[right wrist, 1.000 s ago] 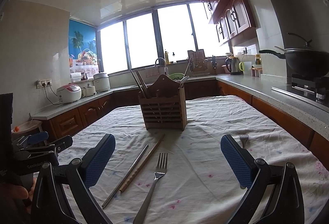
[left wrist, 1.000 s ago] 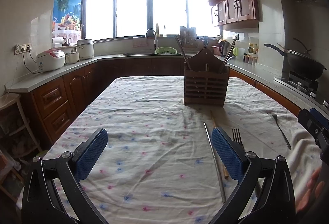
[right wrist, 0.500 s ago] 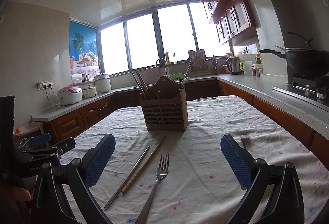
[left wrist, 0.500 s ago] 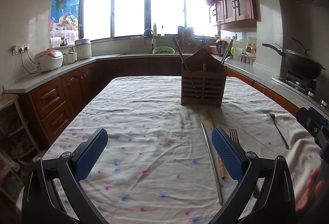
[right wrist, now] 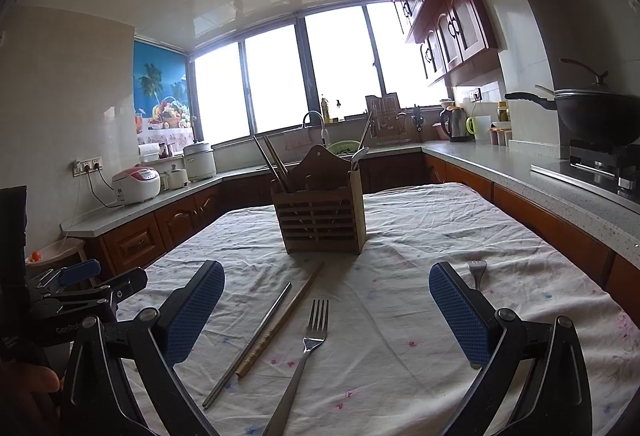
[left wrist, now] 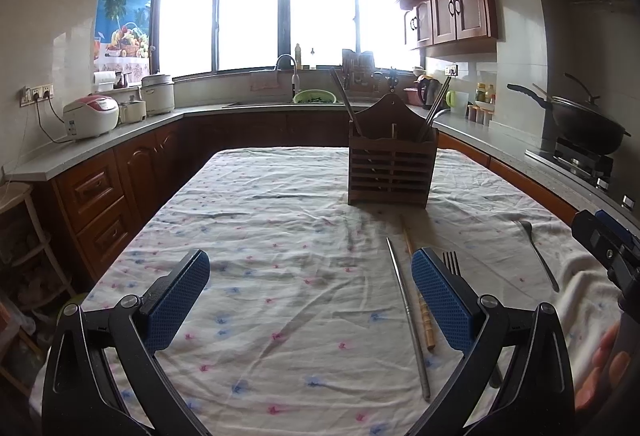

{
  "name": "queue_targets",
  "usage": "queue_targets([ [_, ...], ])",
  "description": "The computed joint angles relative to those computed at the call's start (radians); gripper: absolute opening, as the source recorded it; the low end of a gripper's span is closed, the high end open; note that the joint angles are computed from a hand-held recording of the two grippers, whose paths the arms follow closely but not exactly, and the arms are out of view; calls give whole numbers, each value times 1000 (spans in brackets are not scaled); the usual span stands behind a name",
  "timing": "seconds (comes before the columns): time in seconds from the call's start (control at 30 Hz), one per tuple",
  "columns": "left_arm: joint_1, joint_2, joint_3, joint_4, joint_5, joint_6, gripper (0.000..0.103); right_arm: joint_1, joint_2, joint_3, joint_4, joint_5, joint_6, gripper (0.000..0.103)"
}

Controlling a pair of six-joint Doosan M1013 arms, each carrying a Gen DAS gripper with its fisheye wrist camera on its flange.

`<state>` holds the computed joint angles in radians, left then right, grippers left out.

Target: Organize utensils

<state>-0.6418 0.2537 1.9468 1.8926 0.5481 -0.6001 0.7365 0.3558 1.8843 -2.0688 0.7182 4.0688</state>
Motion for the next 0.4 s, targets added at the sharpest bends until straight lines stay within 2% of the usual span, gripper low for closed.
queue_targets([
  [0.4, 11, -7, -7, 17, -34, -17, 103, -2, 4, -12, 34, -10, -29, 103],
])
